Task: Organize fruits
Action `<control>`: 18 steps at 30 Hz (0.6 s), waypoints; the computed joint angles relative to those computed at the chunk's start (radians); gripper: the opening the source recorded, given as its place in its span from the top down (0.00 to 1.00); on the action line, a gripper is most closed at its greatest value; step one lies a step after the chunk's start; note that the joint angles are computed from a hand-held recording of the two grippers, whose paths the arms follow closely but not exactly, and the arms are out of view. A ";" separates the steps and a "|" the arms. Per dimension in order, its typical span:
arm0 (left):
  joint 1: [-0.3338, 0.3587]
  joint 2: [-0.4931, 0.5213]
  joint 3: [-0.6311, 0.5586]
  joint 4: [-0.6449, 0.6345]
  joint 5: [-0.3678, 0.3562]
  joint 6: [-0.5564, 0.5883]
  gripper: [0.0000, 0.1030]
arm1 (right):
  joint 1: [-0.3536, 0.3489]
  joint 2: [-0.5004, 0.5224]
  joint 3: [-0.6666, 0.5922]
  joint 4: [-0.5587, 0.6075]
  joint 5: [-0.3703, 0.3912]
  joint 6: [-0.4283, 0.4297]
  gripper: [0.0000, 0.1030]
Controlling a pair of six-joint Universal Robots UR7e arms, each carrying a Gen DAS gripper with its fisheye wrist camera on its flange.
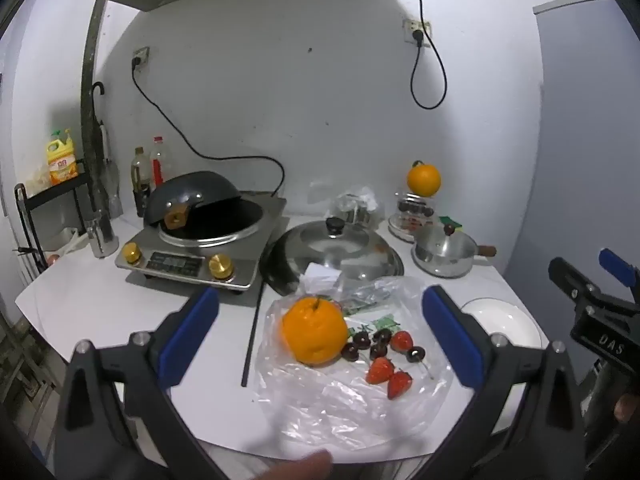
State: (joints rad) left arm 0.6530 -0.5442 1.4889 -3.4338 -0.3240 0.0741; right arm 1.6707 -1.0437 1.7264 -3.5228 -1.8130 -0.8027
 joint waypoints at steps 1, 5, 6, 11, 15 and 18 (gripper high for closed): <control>0.001 -0.004 0.004 0.008 -0.004 -0.006 0.00 | -0.001 0.001 0.001 -0.006 0.005 -0.004 0.00; 0.001 0.002 -0.010 -0.005 0.009 0.046 0.00 | -0.001 -0.001 0.002 -0.006 0.005 -0.005 0.00; 0.000 0.003 -0.015 -0.006 0.011 0.054 0.00 | -0.002 -0.002 0.002 -0.005 0.005 -0.004 0.00; -0.004 0.011 -0.014 -0.026 0.013 0.063 0.00 | -0.001 0.000 0.002 -0.008 0.003 -0.006 0.00; -0.005 0.006 -0.006 0.006 0.004 0.033 0.00 | -0.001 -0.001 0.003 -0.010 0.006 -0.004 0.00; -0.004 0.006 -0.006 0.012 -0.003 0.024 0.01 | -0.002 -0.002 0.004 -0.010 0.007 -0.003 0.00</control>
